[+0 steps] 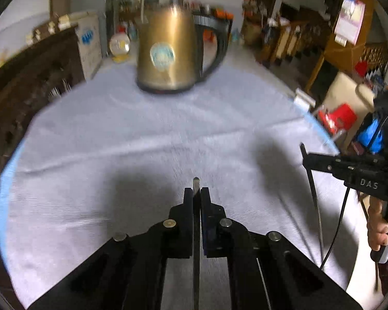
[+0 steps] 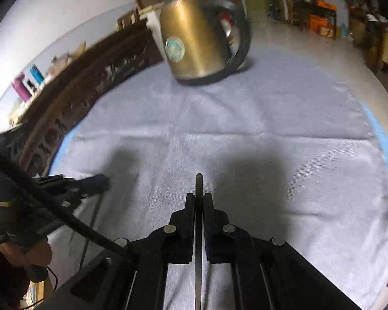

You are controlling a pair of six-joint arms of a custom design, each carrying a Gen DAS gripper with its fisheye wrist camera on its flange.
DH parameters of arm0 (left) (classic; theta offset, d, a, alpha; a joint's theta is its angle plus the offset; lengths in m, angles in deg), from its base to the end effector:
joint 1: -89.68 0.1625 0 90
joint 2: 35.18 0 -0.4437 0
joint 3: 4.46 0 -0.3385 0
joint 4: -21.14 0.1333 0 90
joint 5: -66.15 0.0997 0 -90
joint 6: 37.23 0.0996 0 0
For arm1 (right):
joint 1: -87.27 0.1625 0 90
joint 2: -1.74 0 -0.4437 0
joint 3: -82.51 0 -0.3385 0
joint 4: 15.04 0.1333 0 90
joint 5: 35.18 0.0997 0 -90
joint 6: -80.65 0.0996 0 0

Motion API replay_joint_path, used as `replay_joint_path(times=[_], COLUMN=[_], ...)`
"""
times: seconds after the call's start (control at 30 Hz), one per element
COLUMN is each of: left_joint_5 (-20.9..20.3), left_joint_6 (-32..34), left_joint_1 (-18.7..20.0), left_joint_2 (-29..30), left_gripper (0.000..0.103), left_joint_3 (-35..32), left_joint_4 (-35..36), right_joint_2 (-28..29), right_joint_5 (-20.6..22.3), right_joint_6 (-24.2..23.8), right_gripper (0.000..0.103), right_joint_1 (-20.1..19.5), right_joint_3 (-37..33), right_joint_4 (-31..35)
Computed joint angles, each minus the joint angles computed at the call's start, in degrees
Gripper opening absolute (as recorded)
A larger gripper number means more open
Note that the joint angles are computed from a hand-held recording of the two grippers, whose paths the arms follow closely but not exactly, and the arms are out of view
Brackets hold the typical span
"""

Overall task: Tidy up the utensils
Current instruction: 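Lift both chopsticks and carry them upright over the metal cup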

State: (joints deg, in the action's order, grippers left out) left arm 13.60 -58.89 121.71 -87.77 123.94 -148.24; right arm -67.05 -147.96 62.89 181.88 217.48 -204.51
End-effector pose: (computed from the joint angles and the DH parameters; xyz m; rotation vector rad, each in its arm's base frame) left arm -0.2846 -0.4067 0.1141 0.7863 2.4864 -0.6284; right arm 0.1291 -0.4220 0.2444 0.3504 -2.5785 0.7115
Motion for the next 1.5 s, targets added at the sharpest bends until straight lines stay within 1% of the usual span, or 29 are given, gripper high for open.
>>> replay_joint_path(times=[0.1, 0.13, 0.2, 0.23, 0.3, 0.4, 0.47, 0.5, 0.6, 0.67, 0.73, 0.83, 0.9, 0.97, 1.03, 1.13, 1.23, 1.33, 1.4, 1.5], left_joint_5=[4.27, 5.55, 8.43, 9.59, 12.40, 16.86, 18.84, 19.45, 20.63, 21.13, 21.31, 21.66, 22.06, 22.08, 22.32, 22.60, 22.75, 22.64, 22.99, 23.91], left_joint_6=[-2.37, -3.14, -5.62, -6.63, -10.22, -16.77, -21.69, -23.92, -29.38, -32.06, -36.06, -39.92, -42.40, -45.46, -47.44, -49.36, -50.43, -50.72, -51.62, -52.11], left_joint_1=[-5.03, -6.47, -10.49, -12.10, -16.52, -22.45, -25.98, -27.53, -30.85, -32.08, -33.76, -35.96, -37.24, -38.81, -39.98, -41.37, -41.93, -42.05, -42.38, -43.08], left_joint_2=[-4.99, -5.78, -9.11, -10.14, -13.23, -16.32, -19.02, -20.07, -22.31, -22.59, -24.79, -27.17, -28.52, -29.89, -30.68, -30.81, -30.34, -29.95, -30.12, -30.79], left_gripper=[0.005, 0.005, 0.005, 0.005, 0.005, 0.005, 0.005, 0.005, 0.005, 0.005, 0.005, 0.005, 0.005, 0.005, 0.005, 0.005, 0.005, 0.005, 0.005, 0.005], left_joint_3=[4.36, 5.14, 8.38, 9.69, 12.96, 15.88, 17.29, 18.04, 19.86, 20.64, 20.77, 20.77, 20.69, 20.54, 20.36, 20.00, 19.34, 19.03, 18.48, 17.87], left_joint_4=[-2.53, -3.11, -4.17, -4.96, -5.01, -0.36, 4.88, 6.62, 10.02, 10.63, 15.25, 20.31, 23.50, 27.20, 29.46, 32.18, 34.32, 34.39, 35.70, 36.53], right_joint_2=[-3.80, -4.68, -6.96, -7.79, -9.05, -10.34, -10.50, -10.58, -10.25, -10.44, -9.87, -9.43, -9.58, -9.56, -9.28, -8.17, -7.60, -7.81, -7.94, -7.57], right_joint_5=[0.66, 0.76, 1.06, 0.64, -0.38, -3.40, -5.41, -7.07, -11.01, -12.97, -15.46, -18.47, -19.72, -20.58, -21.69, -23.74, -25.12, -24.88, -24.75, -25.15], right_joint_6=[1.37, 1.76, 2.09, 2.55, 3.58, 5.22, 6.26, 6.97, 8.68, 10.37, 11.67, 13.27, 14.32, 15.10, 15.55, 15.25, 15.71, 16.08, 16.16, 14.95], right_gripper=[0.007, 0.007, 0.006, 0.006, 0.007, 0.006, 0.006, 0.006, 0.007, 0.007, 0.006, 0.006, 0.006, 0.006, 0.006, 0.006, 0.006, 0.006, 0.006, 0.006], right_joint_1=[1.47, 2.07, 3.27, 4.10, 6.16, 10.20, 12.82, 14.84, 19.17, 22.06, 25.46, 29.57, 31.91, 33.57, 35.16, 37.60, 39.37, 39.49, 39.87, 41.85], right_joint_3=[3.72, 4.55, 7.06, 8.24, 11.05, 15.08, 17.13, 18.33, 20.87, 22.51, 23.51, 24.11, 24.26, 24.27, 24.29, 24.49, 24.47, 24.53, 24.30, 22.87], right_joint_4=[-3.79, -4.80, -8.51, -10.21, -14.81, -21.58, -25.20, -27.44, -32.49, -34.99, -37.43, -38.29, -38.36, -38.61, -38.98, -40.80, -41.59, -41.74, -41.88, -43.46])
